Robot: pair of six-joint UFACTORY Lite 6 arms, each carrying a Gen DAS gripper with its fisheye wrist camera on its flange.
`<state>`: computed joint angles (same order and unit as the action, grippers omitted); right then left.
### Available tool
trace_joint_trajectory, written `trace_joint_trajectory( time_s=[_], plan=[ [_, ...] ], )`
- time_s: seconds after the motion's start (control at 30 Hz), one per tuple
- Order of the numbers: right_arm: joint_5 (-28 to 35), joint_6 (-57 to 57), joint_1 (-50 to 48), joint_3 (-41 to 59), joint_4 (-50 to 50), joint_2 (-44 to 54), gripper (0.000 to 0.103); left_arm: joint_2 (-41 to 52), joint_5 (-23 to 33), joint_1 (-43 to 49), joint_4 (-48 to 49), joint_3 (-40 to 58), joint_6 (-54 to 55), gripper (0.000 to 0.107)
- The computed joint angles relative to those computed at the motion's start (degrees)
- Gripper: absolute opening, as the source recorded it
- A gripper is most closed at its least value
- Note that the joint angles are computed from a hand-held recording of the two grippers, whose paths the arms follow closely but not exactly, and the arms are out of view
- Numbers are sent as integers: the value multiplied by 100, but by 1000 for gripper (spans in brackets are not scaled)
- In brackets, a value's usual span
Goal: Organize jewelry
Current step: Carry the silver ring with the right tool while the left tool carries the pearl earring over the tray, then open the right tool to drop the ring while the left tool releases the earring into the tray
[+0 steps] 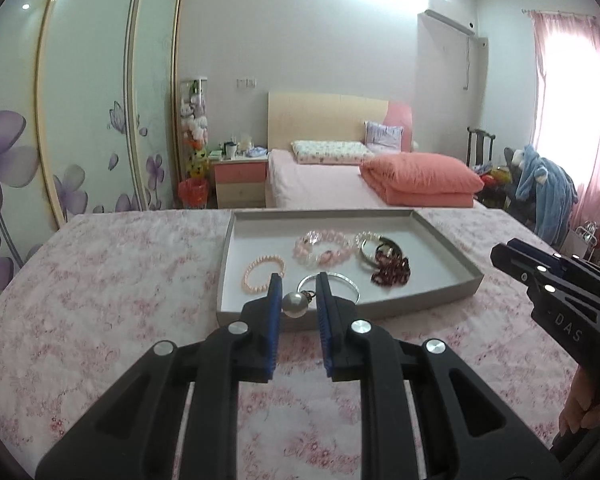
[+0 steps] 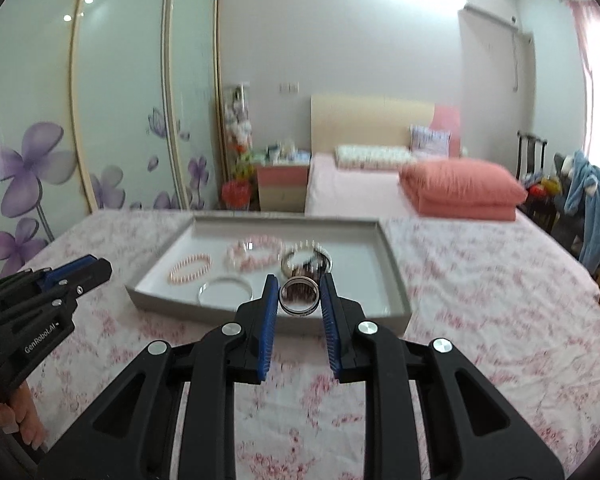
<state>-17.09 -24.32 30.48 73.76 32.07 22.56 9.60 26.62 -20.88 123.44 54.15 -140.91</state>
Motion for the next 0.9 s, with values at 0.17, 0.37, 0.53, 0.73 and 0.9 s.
trace_joint_trajectory(
  time_s=[0.17,0.37,0.53,0.73,0.9],
  plan=[
    [-409,327,20,-104,-376,-76,23,38,8,29,53,98,-12,18],
    [-651,428,-2,15,-498,-35,23,127,130,28,85,283,76,18],
    [-620,379,-12,297,-460,154,23,297,116,56,107,538,185,18],
    [-464,341,-83,789,-448,488,23,725,-63,193,115,1057,271,18],
    [-218,83,-101,1431,-183,964,23,1210,-260,349,127,1623,383,18]
  ],
)
